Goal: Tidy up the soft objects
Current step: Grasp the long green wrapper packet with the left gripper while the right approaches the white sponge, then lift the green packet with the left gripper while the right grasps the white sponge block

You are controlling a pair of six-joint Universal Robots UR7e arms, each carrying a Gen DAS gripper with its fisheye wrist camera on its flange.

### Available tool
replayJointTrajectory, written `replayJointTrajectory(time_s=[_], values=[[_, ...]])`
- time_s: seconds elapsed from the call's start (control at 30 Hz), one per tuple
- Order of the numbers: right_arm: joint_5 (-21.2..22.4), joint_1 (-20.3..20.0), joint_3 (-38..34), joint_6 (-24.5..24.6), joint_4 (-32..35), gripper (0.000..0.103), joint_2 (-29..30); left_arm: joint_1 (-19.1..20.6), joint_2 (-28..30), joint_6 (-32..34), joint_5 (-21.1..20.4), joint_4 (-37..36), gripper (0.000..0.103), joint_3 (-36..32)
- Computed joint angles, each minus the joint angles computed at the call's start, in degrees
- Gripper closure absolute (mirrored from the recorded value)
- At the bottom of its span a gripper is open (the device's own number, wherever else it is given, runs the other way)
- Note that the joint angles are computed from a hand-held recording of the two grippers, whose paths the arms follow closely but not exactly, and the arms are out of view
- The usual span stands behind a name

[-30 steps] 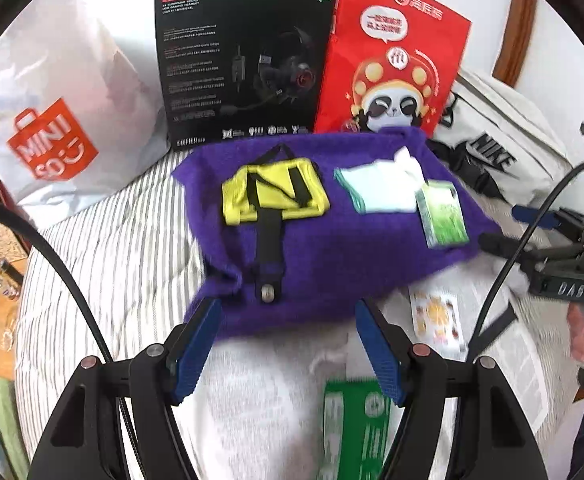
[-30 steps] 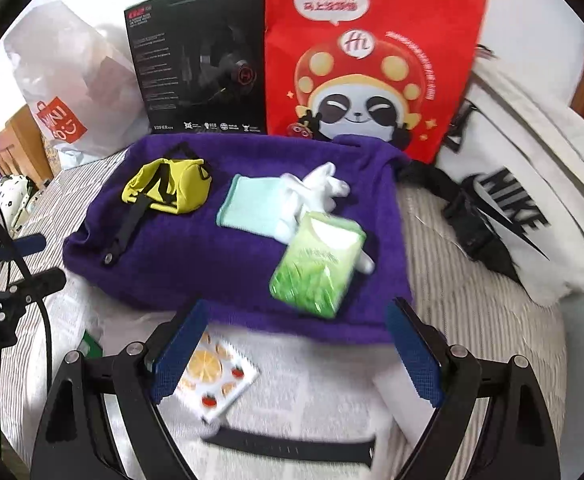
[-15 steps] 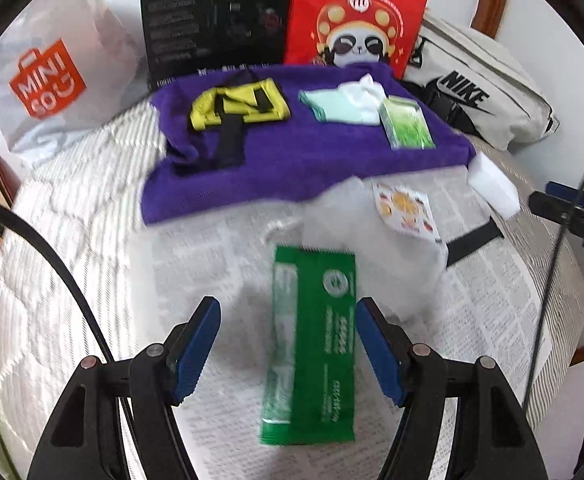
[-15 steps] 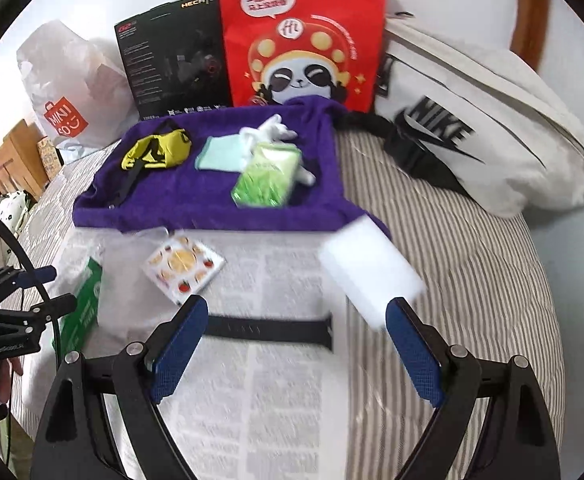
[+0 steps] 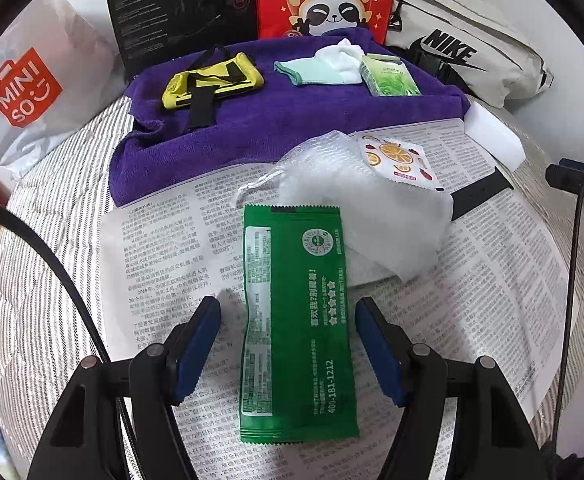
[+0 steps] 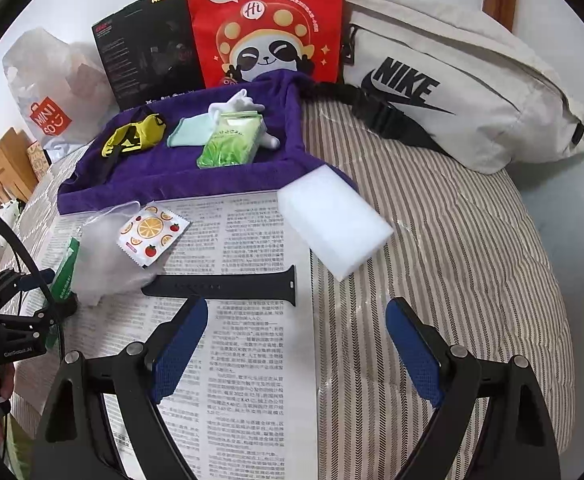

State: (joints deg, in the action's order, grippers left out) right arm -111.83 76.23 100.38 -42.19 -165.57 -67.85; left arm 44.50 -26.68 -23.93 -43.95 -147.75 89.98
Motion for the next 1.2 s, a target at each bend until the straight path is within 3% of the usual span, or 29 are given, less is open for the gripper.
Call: replayJointTrajectory(time_s=[0.03,0.07,0.23,0.47,0.7,0.97,1.2], values=[[0.15,-0.15,0.0,0.11,0.08,0.013,-0.03,-0.09,0.01,0.96,0.13,-1.2,0.055,0.45],[0.25,-0.28,-0.19,0.24,0.43,0.013,0.01,-0.19,-0.08,1.91,0.16,-2.76,0.06,1.05],[0.01,-0.68,-0.92,0.19,0.35,0.013,0.35,0.35,-1.06,1.45,-0.33,-4.5,0.077,1.98],[-0.13,-1.3,-2.85,-0.53,0.3,0.013,1.31,0.88,-1.94,0.61,0.68,-5.48,0.08,3.13],[-0.79,-1.51,-6.72,-2.63,-0.48,0.013,4.62,-0.04,0.2,3.4,5.19,-11.29,0.079,3.95],[-0.44,-1.68,-13.79,-3.2,3.23,0.013,10.24,-0.04,0.73,4.65,5.68,-16.57,0.079,5.22],[1.16,-1.89,-15.8,-4.21,3.47,0.017,12.85,0.07,0.76,5.37,5.28,-19.0,0.079,5.85]])
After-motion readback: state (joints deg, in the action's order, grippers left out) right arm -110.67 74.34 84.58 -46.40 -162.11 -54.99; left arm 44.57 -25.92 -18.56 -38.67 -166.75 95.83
